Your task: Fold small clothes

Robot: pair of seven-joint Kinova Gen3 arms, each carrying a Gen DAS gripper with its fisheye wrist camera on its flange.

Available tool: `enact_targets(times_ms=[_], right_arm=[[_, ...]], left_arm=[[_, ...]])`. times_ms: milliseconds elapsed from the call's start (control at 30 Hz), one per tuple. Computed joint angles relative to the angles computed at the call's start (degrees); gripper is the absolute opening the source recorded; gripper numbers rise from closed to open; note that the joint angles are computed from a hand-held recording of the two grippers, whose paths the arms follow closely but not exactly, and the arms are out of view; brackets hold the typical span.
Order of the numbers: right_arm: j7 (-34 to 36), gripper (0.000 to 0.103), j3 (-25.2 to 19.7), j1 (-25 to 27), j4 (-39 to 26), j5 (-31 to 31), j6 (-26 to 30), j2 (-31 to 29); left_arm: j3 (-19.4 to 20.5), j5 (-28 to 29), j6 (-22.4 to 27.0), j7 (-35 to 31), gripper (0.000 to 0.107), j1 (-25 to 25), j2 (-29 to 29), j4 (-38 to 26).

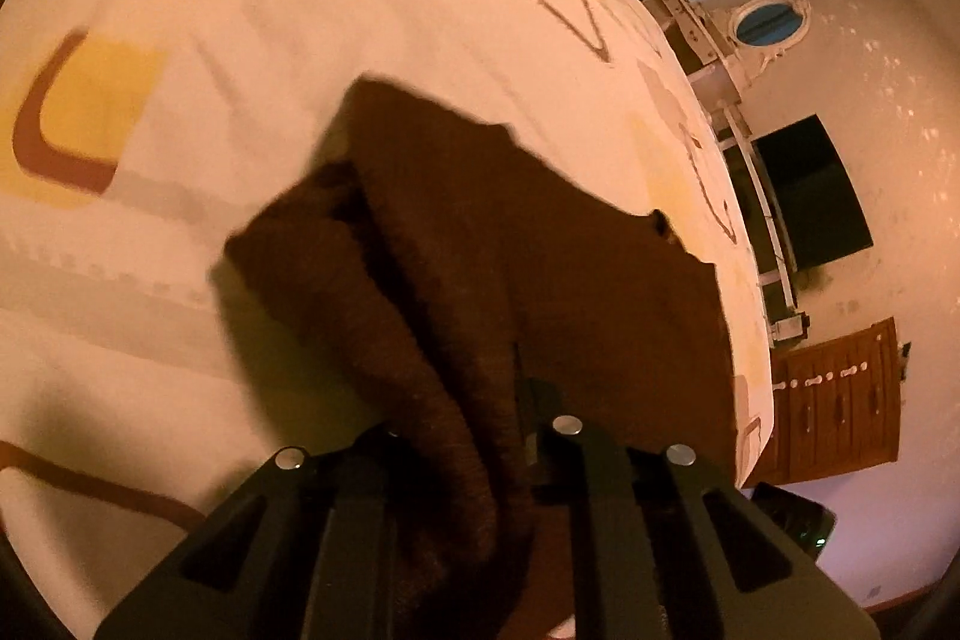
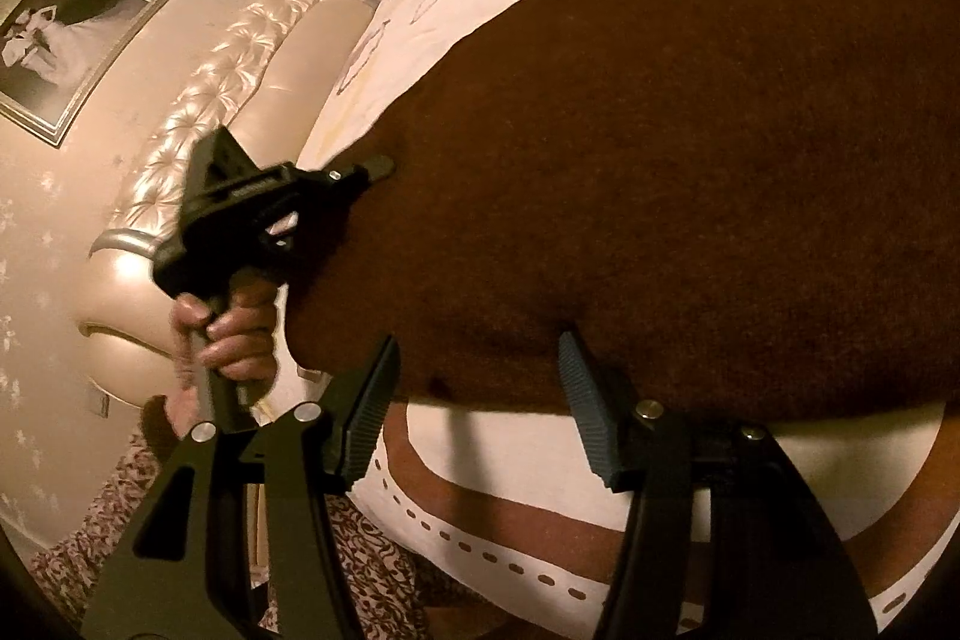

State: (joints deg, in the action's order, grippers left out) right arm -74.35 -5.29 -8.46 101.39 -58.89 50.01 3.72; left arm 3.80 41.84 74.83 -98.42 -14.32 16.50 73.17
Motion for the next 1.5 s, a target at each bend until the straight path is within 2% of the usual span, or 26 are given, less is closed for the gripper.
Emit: enact_targets(times_ms=[167, 233, 400, 500, 700, 933, 1133, 1200, 1333, 1500], right_arm=[[1.24, 0.055, 0.61, 0.94, 0.54, -1.94, 1.62, 0.12], [2.28, 0.055, 0.98, 1.81, 0.03, -2.81, 3.90, 0.82], [6.11, 0.055, 1.73, 4.80, 0.74, -7.46, 9.26, 2.18], [7.52, 0.055, 2.27, 6.56, 1.38, -9.35, 12.54, 2.69], [5.95, 0.055, 3.43, 8.26, -0.02, -4.39, 17.77, 1.46], [6.84, 0.055, 6.24, 11.11, 0.28, 0.26, 23.14, -1.45], [9.50, 0.055, 9.48, 14.52, 3.78, -1.01, 27.64, -3.55], [10.12, 0.055, 10.28, 15.25, 4.52, -1.43, 28.23, -3.68], [10.02, 0.055, 10.61, 15.82, 6.39, -1.89, 28.42, -5.03], [8.74, 0.055, 10.56, 14.90, 6.10, -0.60, 27.13, -6.33]], left_arm=[[1.07, -4.43, 2.72, 6.79, 0.012, 4.18, 0.91, -8.81], [1.64, -7.98, 3.71, 9.91, 0.012, 7.08, 1.68, -13.30], [2.71, -12.66, 5.67, 16.25, 0.012, 11.73, 3.56, -20.03], [3.15, -17.96, 7.44, 20.89, 0.012, 16.91, 5.76, -25.72], [2.97, -27.55, 11.86, 28.48, 0.012, 27.06, 11.09, -36.16], [0.47, -38.93, 17.56, 32.81, 0.012, 39.35, 18.33, -45.97], [-1.08, -43.99, 18.36, 33.62, 0.018, 44.97, 21.08, -47.70], [-1.22, -44.54, 16.80, 34.72, 0.032, 45.87, 20.74, -46.14], [-0.62, -44.84, 13.58, 35.12, 0.050, 46.75, 19.30, -43.52], [0.88, -43.40, 5.83, 34.48, 0.066, 46.26, 13.80, -35.49]])
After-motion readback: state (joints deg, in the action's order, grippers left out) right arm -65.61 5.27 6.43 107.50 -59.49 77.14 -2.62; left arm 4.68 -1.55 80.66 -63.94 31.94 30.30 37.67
